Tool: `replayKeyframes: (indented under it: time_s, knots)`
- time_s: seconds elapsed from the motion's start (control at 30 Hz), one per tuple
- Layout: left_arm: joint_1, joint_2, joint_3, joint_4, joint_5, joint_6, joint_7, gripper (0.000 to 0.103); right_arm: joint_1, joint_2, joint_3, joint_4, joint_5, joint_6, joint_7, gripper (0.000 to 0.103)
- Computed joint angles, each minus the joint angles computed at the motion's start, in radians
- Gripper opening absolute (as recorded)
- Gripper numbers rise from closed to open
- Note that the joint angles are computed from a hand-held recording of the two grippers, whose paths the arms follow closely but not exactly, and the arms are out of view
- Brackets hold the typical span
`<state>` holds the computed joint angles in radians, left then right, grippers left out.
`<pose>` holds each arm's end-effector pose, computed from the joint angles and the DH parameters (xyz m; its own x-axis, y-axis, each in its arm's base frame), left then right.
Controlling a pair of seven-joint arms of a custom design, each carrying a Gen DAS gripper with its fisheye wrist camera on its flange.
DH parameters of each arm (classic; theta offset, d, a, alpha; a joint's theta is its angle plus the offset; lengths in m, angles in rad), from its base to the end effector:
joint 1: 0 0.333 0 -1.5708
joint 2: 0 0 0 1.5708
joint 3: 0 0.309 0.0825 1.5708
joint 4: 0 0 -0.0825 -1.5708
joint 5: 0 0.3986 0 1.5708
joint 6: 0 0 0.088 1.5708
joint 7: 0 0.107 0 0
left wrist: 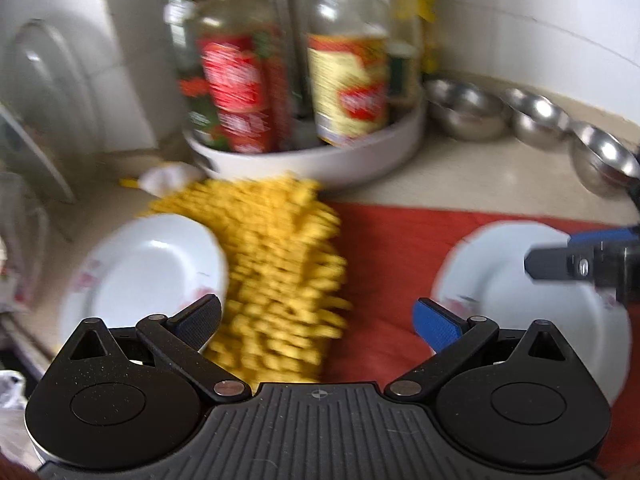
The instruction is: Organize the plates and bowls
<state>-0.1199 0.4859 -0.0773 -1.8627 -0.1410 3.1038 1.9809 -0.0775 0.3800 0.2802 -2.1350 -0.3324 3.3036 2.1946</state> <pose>0.6859 -0.1188 0.3290 -0.3749 -0.9158 -0.1440 -0.6422 0.3686 -0.6721 0.6083 0.1501 0.3106 0.0035 -0.9406 -0.3396 -0.7359 0.2275 -0.6377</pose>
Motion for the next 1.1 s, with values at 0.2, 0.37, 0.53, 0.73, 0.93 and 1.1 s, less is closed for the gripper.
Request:
replayKeyframes:
  time_s: [0.2, 0.37, 0.53, 0.73, 0.93, 1.1]
  knots:
    - [0.023, 0.014, 0.033, 0.037, -0.025, 0.050, -0.034, 0.103, -0.024, 0.064, 0.085, 0.086, -0.010, -0.033, -0.045, 0.068]
    - [-0.008, 0.041, 0.113, 0.067, -0.012, 0.070, -0.063, 0.103, 0.019, 0.132, 0.098, 0.192, 0.021, -0.077, -0.110, 0.069]
    - [0.035, 0.064, 0.105, 0.091, -0.028, 0.086, -0.072, 0.103, 0.068, 0.203, 0.111, 0.308, 0.060, -0.147, -0.197, 0.069]
    - [0.135, 0.096, 0.033, 0.145, -0.058, 0.058, -0.055, 0.103, 0.153, 0.274, 0.075, 0.440, 0.111, -0.201, -0.271, 0.069]
    - [0.359, 0.162, -0.194, 0.248, -0.163, -0.057, 0.056, 0.103, 0.174, 0.369, 0.109, 0.571, 0.178, -0.216, -0.372, 0.069]
    - [0.575, 0.243, -0.434, 0.329, -0.344, -0.173, 0.257, 0.103, 0.179, 0.465, 0.154, 0.706, 0.261, -0.290, -0.437, 0.069]
